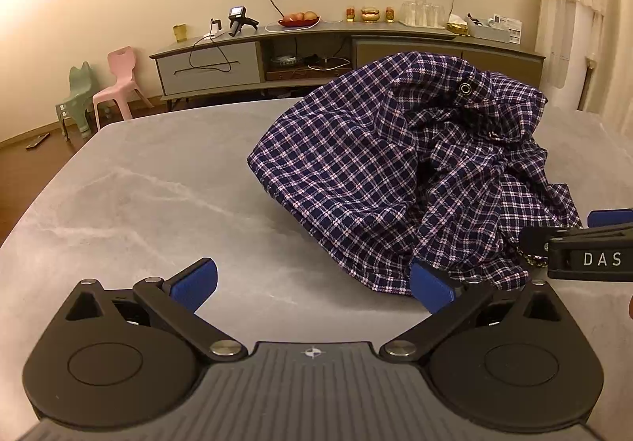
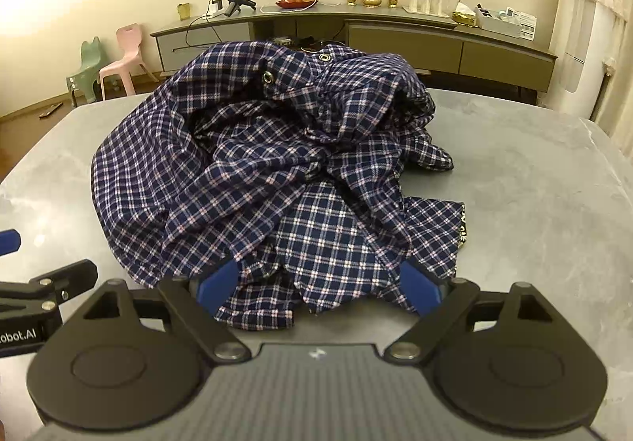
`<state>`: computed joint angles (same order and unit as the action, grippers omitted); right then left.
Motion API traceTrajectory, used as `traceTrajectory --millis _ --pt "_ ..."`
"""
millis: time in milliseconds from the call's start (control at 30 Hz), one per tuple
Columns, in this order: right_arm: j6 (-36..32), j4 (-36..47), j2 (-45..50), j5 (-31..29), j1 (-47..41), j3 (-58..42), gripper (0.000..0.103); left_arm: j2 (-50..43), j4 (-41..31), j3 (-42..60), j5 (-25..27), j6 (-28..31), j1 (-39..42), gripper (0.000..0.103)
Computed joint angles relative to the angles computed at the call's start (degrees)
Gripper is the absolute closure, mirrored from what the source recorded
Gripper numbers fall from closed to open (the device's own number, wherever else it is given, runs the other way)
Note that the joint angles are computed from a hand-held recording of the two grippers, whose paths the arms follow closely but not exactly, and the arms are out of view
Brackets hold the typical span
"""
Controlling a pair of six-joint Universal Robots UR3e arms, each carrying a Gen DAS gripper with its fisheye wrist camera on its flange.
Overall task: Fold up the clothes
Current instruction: 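Approach the crumpled checked shirt with both grippers open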
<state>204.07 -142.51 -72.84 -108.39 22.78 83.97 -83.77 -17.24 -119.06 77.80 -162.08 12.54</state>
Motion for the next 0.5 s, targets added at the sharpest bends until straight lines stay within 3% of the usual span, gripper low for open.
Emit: traceTrajectory --millis 233,500 --pt "0.4 0.9 0.8 -0.1 0.0 -0.8 0.012 -0.9 0.2 0.0 0.3 -0.1 0.0 0.001" --pt "0.3 1.6 0.9 -0.1 0.2 -1.1 0.012 -0.3 -1.9 -0.2 -3.4 -0.5 2.1 0.001"
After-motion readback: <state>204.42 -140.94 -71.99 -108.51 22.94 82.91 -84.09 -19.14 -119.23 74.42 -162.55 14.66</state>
